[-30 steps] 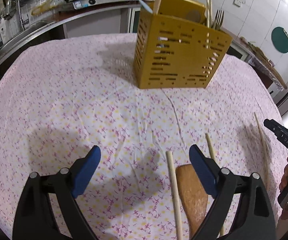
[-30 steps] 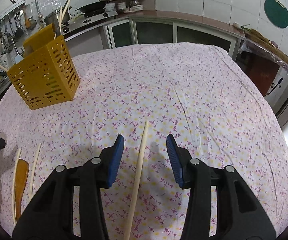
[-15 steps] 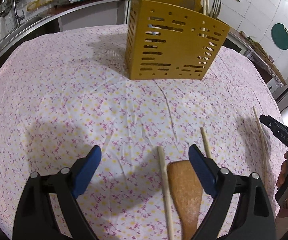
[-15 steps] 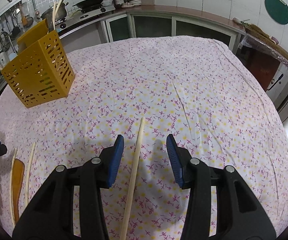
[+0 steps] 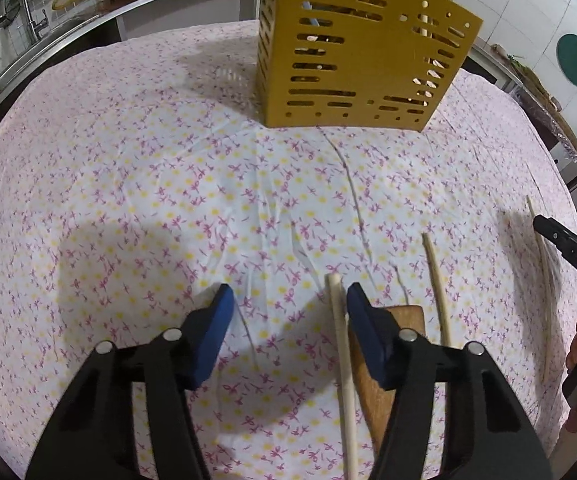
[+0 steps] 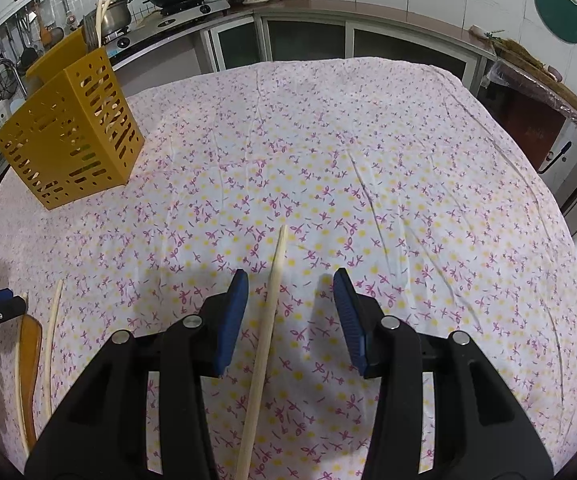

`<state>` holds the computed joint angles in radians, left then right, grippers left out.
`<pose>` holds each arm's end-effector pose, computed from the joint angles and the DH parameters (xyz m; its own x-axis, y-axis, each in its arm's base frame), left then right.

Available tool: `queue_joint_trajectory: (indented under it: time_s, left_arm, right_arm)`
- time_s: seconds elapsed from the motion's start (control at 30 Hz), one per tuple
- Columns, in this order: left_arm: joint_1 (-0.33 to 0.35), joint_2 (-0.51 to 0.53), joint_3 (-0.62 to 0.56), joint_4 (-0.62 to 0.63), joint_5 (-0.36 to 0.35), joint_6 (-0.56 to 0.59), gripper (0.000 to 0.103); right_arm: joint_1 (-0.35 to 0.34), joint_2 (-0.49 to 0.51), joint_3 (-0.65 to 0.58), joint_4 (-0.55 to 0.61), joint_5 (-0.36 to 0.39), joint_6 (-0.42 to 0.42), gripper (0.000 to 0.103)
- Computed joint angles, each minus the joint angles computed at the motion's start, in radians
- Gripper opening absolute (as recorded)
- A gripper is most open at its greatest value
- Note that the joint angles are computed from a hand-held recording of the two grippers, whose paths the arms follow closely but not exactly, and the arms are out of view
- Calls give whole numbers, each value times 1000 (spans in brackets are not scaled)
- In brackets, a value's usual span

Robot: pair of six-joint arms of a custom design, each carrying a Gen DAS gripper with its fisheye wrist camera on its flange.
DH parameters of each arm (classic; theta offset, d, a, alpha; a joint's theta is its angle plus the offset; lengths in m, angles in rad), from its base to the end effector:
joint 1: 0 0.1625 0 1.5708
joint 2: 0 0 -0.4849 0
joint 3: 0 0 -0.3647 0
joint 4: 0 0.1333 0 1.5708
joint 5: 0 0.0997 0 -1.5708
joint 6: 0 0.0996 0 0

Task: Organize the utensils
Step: 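Move both tools back down toward the chopsticks beside the wooden spatula, then grasp a chopstick with the left tool while the right tool grasps another chopstick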

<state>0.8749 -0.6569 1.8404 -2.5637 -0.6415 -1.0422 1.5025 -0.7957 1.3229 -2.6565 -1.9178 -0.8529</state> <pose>-0.2264 -0.6035 0.0435 -0.7261 -0.3985 -0.5603 0.0049 0.8119 -0.5838 0.0454 -0.7936 0.2988 -0.6527 -0.4768 0.5888 -0.6593 0.7403 -0.1314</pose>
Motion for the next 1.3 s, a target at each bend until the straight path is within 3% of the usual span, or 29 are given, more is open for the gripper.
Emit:
queue_joint_trajectory:
  time_s: [0.3,0.57,0.93,1.13,1.2,1.3]
  left_arm:
    - [6,7,-34,66,-4,-15,52]
    - [13,-8,-25,39,-35,3,47]
    - [18,10,-61,55,-42,15,43]
    - [10,36,-88,82,-15,7,31]
    - [10,39,-86,63,-21,22,24]
    - [3,31,-67,40,-28,42,12]
  right_arm:
    - [21,45,-48,22,-82,25,45]
    - [39,76,-114,96,-134,72,39]
    - [49,92,-123,107,-169,86,34]
    - [48,86,-111,102,-169,81,21]
    - [49,83,-110,115,-168,86,11]
    - [48,73,-99,114,-160,85,8]
